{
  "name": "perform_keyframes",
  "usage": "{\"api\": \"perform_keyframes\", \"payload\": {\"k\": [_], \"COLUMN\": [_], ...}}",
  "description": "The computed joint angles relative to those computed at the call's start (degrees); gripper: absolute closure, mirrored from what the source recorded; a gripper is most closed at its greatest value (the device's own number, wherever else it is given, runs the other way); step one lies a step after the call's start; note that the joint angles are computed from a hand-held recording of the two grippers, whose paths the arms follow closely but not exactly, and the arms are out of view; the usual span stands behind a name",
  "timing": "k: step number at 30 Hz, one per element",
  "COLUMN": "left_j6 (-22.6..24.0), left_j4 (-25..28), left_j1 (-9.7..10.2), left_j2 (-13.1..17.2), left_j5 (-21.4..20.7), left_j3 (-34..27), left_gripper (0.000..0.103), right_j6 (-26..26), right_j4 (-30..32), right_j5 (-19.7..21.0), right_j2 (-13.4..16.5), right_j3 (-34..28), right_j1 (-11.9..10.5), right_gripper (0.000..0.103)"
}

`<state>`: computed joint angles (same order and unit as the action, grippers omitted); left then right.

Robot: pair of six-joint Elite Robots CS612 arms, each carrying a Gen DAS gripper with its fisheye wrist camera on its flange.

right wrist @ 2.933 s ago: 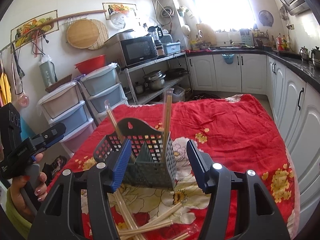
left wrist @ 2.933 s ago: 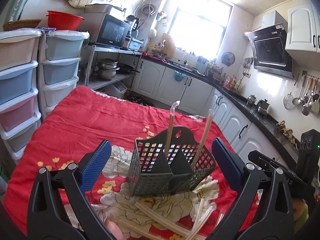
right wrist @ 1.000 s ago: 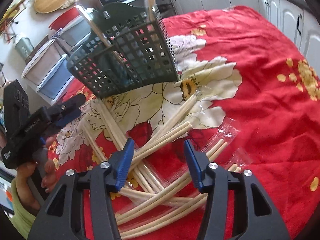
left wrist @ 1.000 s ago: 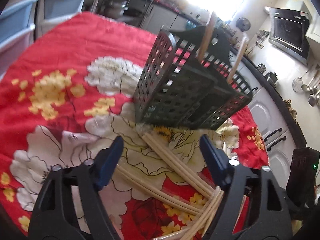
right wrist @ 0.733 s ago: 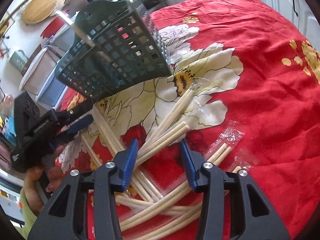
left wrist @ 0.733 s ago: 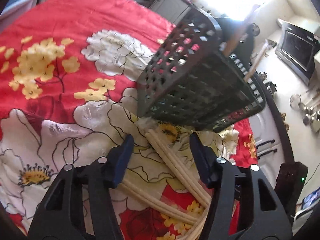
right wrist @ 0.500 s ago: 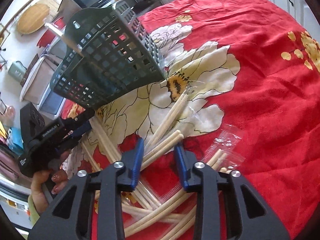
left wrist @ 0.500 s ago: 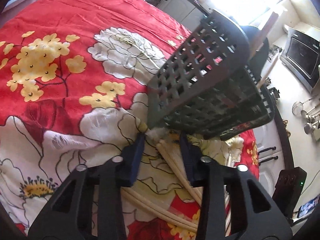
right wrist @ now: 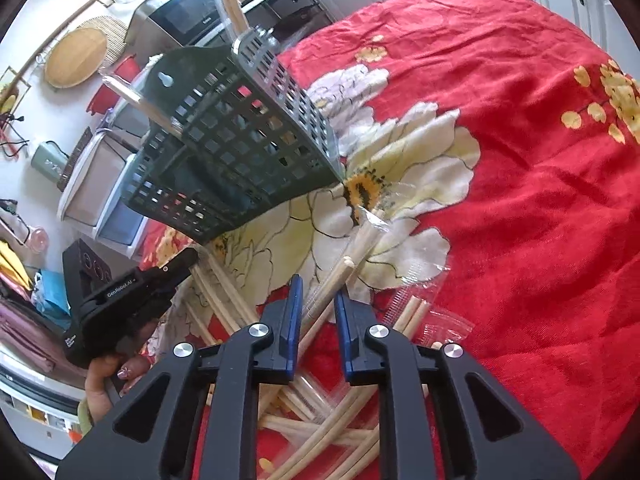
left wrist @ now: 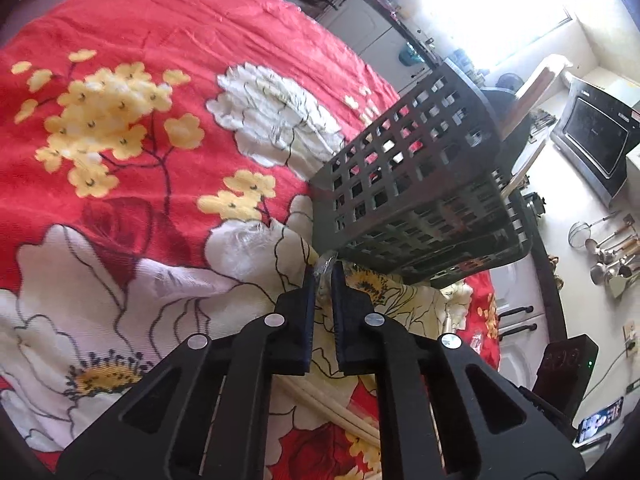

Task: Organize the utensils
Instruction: 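Grasp another wrapped chopstick with the right gripper while the left gripper grasps one, then lift both chopsticks upright and carry them over the green caddy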

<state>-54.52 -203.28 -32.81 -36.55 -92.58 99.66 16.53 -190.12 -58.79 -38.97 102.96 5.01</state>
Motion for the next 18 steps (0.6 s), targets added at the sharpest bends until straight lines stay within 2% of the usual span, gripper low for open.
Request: {"api": "perform_keyframes", "payload": {"k": [9,18], "left_j6": [1.1,5.0], "left_j4": [-5.5,-9.1], "left_j1": [-0.6,-2.08], "left_j2": [-1.6,-3.7], "left_j5": [2.5,5.0], "left_j3": [2.2,3.3], "left_gripper": [0.1,0.1], "right_j6": [-0.7,-5.4], "right_j4": [-3.2,-8.1], "right_j5": [0.8,2.6], "right_j2": [-0.6,-2.1], "right_j3": [0.6,1.7], "right_j1": [-0.1,0.3], "right_gripper": [0.091,0.093]}}
